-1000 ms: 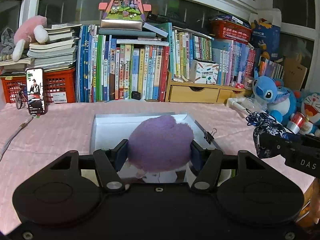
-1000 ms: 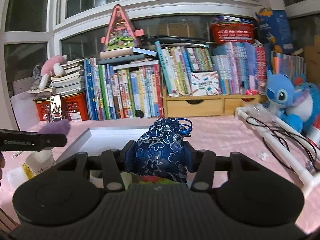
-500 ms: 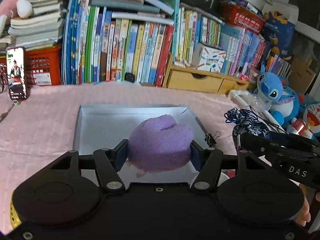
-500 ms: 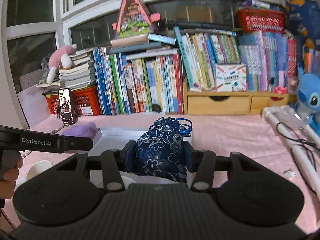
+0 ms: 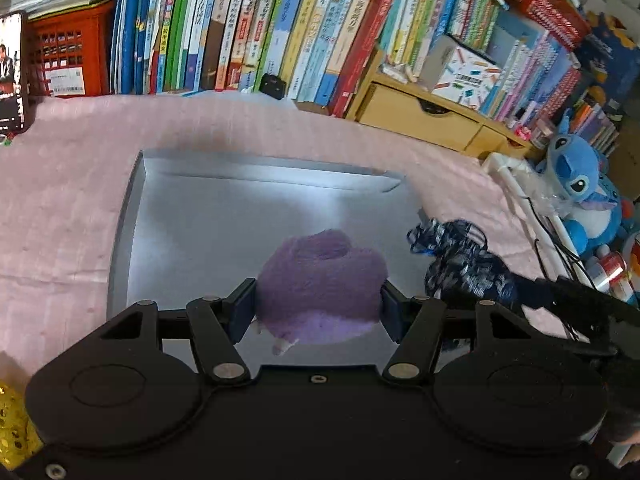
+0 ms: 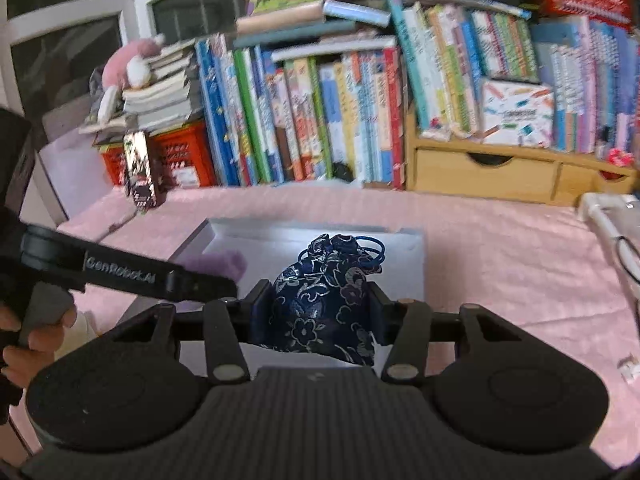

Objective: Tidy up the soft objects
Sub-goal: 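Lower the purple plush into the tray and open the left tool while the right releases the pouch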

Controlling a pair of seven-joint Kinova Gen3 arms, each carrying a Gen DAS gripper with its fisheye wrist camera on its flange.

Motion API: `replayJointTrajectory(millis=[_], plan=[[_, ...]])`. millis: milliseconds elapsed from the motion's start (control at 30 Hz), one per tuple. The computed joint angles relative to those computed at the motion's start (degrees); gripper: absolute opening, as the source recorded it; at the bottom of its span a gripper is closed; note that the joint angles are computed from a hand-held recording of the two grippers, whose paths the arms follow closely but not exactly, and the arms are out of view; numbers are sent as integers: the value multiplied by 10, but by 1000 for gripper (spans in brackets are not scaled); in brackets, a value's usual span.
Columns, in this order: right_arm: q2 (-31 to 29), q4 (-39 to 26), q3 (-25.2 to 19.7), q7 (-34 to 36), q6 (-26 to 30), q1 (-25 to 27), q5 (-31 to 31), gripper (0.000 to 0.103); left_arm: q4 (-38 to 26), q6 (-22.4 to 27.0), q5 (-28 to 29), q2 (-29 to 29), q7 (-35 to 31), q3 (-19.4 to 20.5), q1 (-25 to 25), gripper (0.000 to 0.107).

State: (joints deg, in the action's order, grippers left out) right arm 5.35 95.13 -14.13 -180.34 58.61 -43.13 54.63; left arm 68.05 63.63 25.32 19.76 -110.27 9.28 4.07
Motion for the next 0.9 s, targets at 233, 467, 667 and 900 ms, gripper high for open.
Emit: replayJointTrajectory(millis=[233, 467, 667, 900], plan=[[11, -8, 19, 83, -44, 34, -72, 54, -63, 46, -23, 51, 41, 1, 17, 60], [26, -16, 35, 132, -59, 48, -116, 54, -84, 61, -41, 73, 60, 3, 32, 60], [33, -16, 43, 163, -67, 54, -143, 54, -94, 68, -48, 88, 76, 3, 39, 60], [39, -13, 53, 185, -81, 62, -171, 54, -99, 72, -52, 100, 80, 6, 43, 60]])
